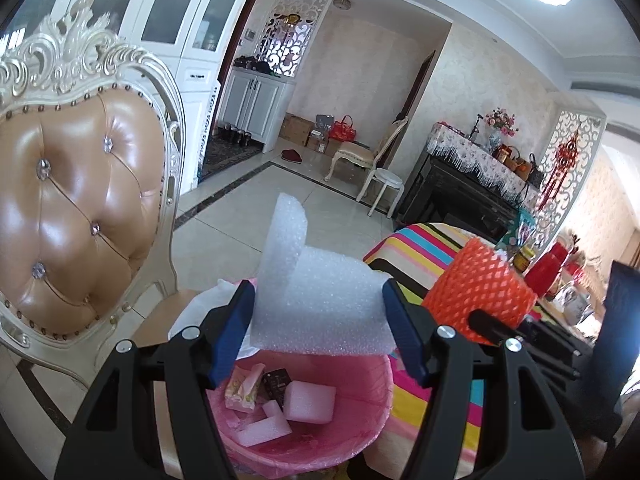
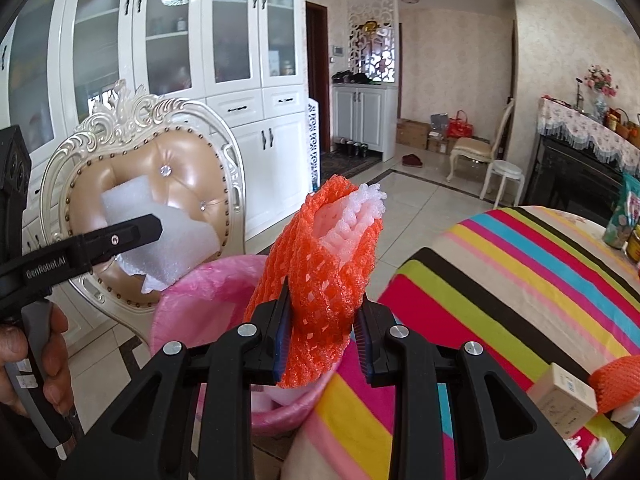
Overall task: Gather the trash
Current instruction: 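Hold the net and foam sheet over the pink bin and open both tools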
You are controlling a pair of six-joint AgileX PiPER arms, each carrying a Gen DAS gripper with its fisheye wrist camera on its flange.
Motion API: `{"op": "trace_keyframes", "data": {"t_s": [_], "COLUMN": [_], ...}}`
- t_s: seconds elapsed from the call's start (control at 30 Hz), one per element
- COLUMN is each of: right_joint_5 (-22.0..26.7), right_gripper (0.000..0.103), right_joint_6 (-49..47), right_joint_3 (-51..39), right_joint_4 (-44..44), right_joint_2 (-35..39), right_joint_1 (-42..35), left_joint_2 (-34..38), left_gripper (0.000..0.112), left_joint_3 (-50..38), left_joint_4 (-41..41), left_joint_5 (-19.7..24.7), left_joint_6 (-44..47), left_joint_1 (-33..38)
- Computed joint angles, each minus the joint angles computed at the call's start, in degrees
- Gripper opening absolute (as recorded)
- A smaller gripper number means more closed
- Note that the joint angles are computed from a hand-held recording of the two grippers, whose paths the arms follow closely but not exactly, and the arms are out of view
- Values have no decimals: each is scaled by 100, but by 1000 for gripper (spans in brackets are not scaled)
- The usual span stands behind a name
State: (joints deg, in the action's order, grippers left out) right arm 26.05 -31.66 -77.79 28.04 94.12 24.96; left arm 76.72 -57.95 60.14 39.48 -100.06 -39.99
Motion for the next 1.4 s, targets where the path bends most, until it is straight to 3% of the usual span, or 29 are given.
{"op": "trace_keyframes", "data": {"t_s": [1.4], "right_joint_5": [8], "right_gripper": [28], "right_joint_6": [-204], "right_joint_3": [63], "right_joint_4": [202], "right_joint_2": [-14], "right_joint_1": [-105], "left_joint_2": [524], "left_gripper": [64], "left_joint_3": [-687], "left_joint_4": [-492], "left_joint_5": [-330], "left_joint_6": [725], "left_joint_1": [-3]}}
